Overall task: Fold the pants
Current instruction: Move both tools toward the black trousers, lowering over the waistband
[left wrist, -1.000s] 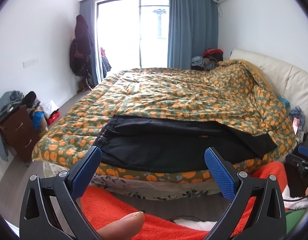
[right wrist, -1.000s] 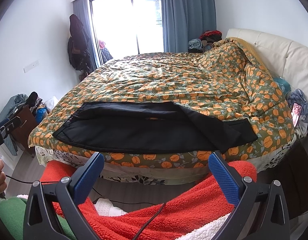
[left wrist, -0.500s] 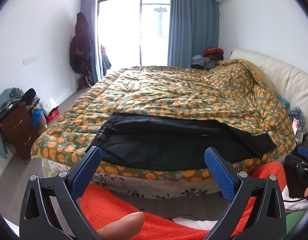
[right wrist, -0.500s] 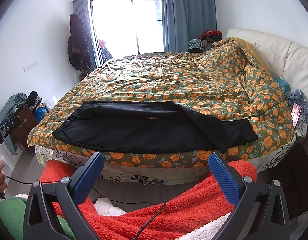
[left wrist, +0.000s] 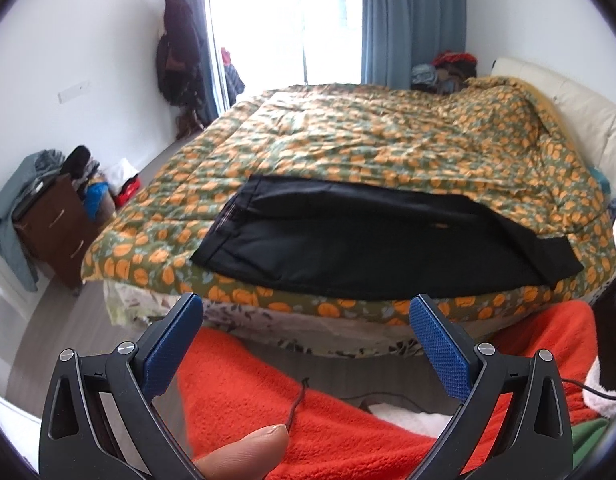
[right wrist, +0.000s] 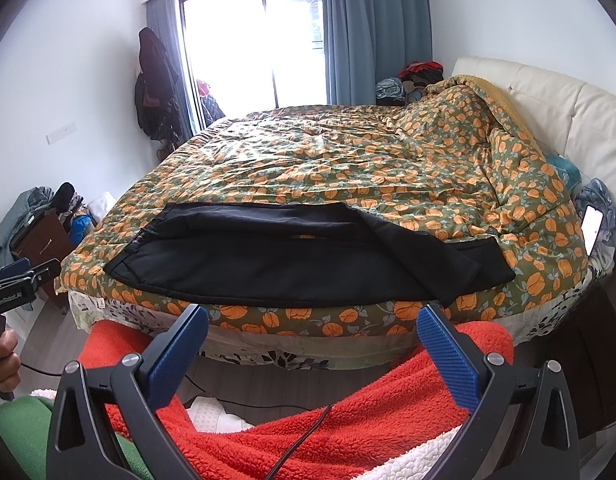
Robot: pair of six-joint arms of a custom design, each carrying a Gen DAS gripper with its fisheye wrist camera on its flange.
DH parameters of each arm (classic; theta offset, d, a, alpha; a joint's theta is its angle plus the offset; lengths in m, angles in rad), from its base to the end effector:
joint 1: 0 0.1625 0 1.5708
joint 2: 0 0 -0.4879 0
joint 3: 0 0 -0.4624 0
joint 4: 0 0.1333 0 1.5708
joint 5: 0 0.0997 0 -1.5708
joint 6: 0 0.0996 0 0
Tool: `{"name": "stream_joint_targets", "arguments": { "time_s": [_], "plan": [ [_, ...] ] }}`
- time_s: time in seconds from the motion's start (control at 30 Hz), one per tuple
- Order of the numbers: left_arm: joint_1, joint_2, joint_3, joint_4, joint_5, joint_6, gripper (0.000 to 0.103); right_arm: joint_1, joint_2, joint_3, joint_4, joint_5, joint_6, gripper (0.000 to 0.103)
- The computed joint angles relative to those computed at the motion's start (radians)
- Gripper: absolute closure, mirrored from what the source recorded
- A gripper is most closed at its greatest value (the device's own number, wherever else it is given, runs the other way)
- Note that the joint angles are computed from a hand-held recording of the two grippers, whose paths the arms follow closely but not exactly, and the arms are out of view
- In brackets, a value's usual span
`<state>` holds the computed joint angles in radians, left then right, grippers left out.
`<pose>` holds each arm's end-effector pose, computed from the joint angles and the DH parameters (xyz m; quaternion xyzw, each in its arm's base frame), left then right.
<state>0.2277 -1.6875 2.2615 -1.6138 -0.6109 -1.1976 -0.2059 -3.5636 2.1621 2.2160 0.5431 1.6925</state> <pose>-0.3300 -0.2970 0.2962 0.1830 0.8449 -0.3567 0.3542 0.3512 -0.2966 0.3126 0.0471 -0.8281 0.4429 0.3405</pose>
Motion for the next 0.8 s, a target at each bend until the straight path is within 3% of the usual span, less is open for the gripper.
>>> {"name": "stream_joint_targets", "arguments": {
  "time_s": [0.23, 0.53, 0.63, 0.7, 0.8],
  "plan": [
    [0.020, 0.021, -0.017, 0.069, -0.020, -0.046, 0.000, -0.006, -0.004, 0.002, 0.012, 0.007, -0.016, 0.000],
    [0.043, 0.033, -0.030, 0.080, -0.032, -0.021, 0.000, -0.013, -0.008, 0.005, 0.042, 0.008, -0.041, 0.000],
    [0.047, 0.031, -0.026, -0.013, 0.018, 0.069, 0.000, -0.023, 0.006, 0.023, 0.066, -0.037, -0.070, 0.000],
    [0.064, 0.042, -0.025, -0.164, 0.048, 0.180, 0.000, -0.034, 0.020, 0.055, 0.087, -0.097, -0.102, 0.000],
    [0.105, 0.093, -0.033, -0.413, 0.073, 0.329, 0.000, -0.102, 0.023, 0.108, 0.178, -0.175, -0.267, 0.000]
  ]
}}
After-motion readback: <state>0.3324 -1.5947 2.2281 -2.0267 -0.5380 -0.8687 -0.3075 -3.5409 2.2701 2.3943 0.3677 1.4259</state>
